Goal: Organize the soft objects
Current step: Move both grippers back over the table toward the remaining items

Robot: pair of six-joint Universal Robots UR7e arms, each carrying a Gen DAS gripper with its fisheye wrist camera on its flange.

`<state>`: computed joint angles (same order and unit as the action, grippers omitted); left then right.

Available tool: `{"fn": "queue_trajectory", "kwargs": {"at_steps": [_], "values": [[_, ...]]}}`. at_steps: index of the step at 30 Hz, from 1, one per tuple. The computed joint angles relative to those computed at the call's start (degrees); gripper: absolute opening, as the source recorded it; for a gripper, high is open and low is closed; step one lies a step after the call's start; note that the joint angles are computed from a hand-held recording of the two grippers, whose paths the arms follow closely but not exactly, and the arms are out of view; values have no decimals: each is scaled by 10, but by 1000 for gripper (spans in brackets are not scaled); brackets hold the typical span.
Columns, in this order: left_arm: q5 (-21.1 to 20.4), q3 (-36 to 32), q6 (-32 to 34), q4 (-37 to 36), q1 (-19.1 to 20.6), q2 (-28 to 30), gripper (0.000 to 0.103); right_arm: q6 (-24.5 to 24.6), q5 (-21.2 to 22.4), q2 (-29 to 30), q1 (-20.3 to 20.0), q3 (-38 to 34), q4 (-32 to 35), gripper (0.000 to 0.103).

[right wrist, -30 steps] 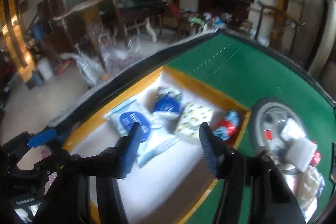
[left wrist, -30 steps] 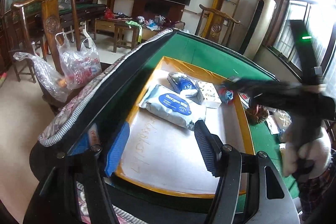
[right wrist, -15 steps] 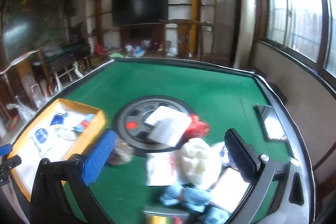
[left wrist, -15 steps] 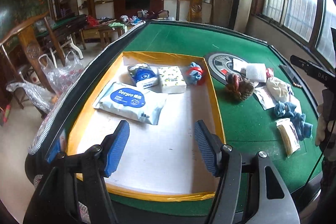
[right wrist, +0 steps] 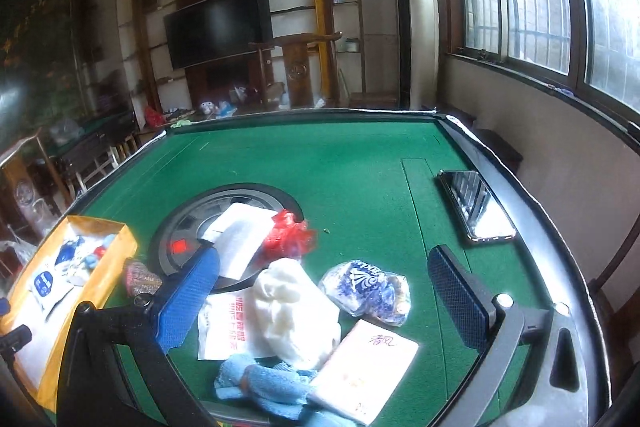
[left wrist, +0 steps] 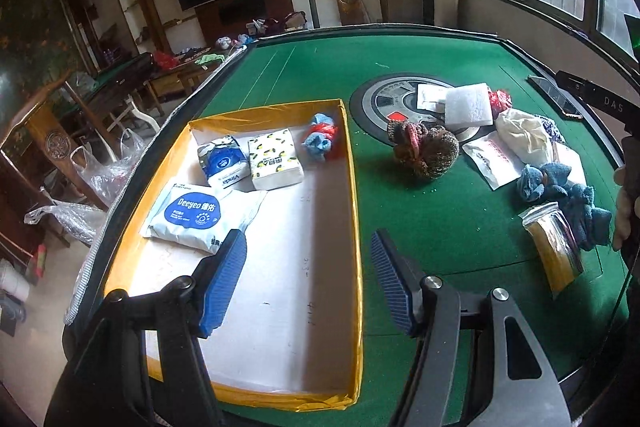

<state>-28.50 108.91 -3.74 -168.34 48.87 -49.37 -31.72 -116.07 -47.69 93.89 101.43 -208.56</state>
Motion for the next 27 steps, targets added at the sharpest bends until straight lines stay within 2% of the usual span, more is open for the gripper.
{"fn": "queue_trajectory", "kwargs": {"at_steps": [4,6,13,19,21,24,26,27], "values": [[-5,-22,-4,22,3,17,63,18,11,-12,-9,7,12,102],[-21,-36,-6,35,8,22,63,28,17,-17,-15,8,19,102],[-166,-125,-68,114,52,38,63,45,23,-27,-26,12,32,102],[-215,-218,-101,158,70,98,63,63,35,-36,-33,17,46,102],[-222,-258,-123,185,77,123,63,64,35,-36,-34,19,45,102],[-218,-300,-112,170,82,159,68,64,34,-36,-34,20,44,102],[-190,-321,-94,155,78,184,70,65,33,-37,-35,21,43,102],[-180,-329,-82,148,76,194,75,67,34,-39,-35,22,42,102]]}}
